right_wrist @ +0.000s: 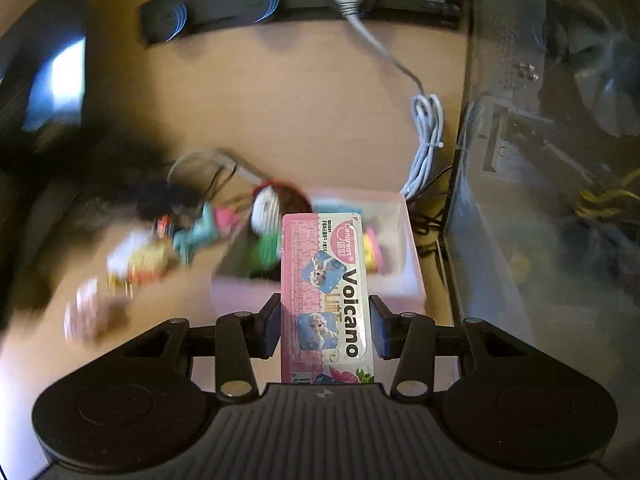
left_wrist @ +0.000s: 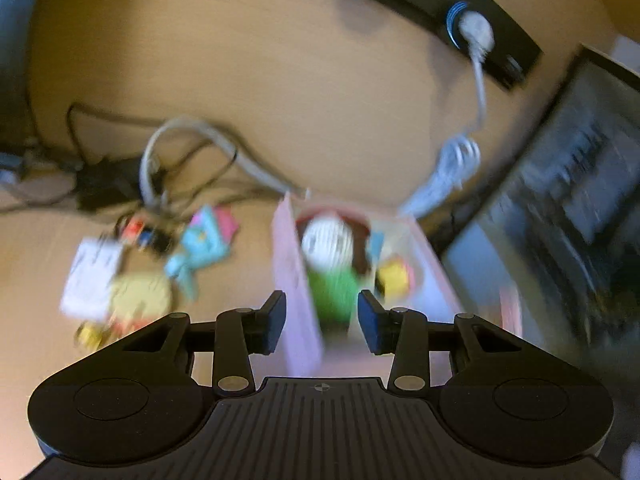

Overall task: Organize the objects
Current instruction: 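Release the doll and the Volcano box into the pink box with both grippers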

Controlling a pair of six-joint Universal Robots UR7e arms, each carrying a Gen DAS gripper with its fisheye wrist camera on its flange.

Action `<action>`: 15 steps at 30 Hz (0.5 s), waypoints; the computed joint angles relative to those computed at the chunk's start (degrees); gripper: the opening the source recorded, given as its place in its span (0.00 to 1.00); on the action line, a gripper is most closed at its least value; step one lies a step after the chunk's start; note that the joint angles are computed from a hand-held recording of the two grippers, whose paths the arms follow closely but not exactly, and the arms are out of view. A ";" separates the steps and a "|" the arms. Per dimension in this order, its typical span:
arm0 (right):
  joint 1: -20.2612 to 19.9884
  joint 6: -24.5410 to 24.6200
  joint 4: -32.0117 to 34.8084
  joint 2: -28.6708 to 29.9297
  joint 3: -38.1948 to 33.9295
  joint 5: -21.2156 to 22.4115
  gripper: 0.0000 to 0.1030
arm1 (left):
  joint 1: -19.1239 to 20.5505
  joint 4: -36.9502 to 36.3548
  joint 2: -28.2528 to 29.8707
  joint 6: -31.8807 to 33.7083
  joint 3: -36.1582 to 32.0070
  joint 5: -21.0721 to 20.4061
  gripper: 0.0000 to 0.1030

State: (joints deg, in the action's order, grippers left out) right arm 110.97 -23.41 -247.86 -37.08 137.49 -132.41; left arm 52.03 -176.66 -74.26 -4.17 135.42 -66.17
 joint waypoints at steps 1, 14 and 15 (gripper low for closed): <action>-0.82 2.46 1.91 -1.11 -1.00 1.17 0.42 | 0.42 2.09 -2.52 -0.26 1.62 -0.60 0.42; -8.25 0.88 11.07 5.94 -22.68 -8.41 0.48 | 5.42 17.28 -25.65 -0.48 10.57 6.86 0.42; -8.07 1.03 9.41 6.05 -21.55 -7.29 0.52 | 5.75 17.23 -26.38 -0.19 10.86 7.94 0.42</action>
State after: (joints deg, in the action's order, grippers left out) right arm 102.90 -22.38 -238.45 -31.02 115.95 -139.70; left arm 57.78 -159.44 -100.65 -4.36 146.28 -58.24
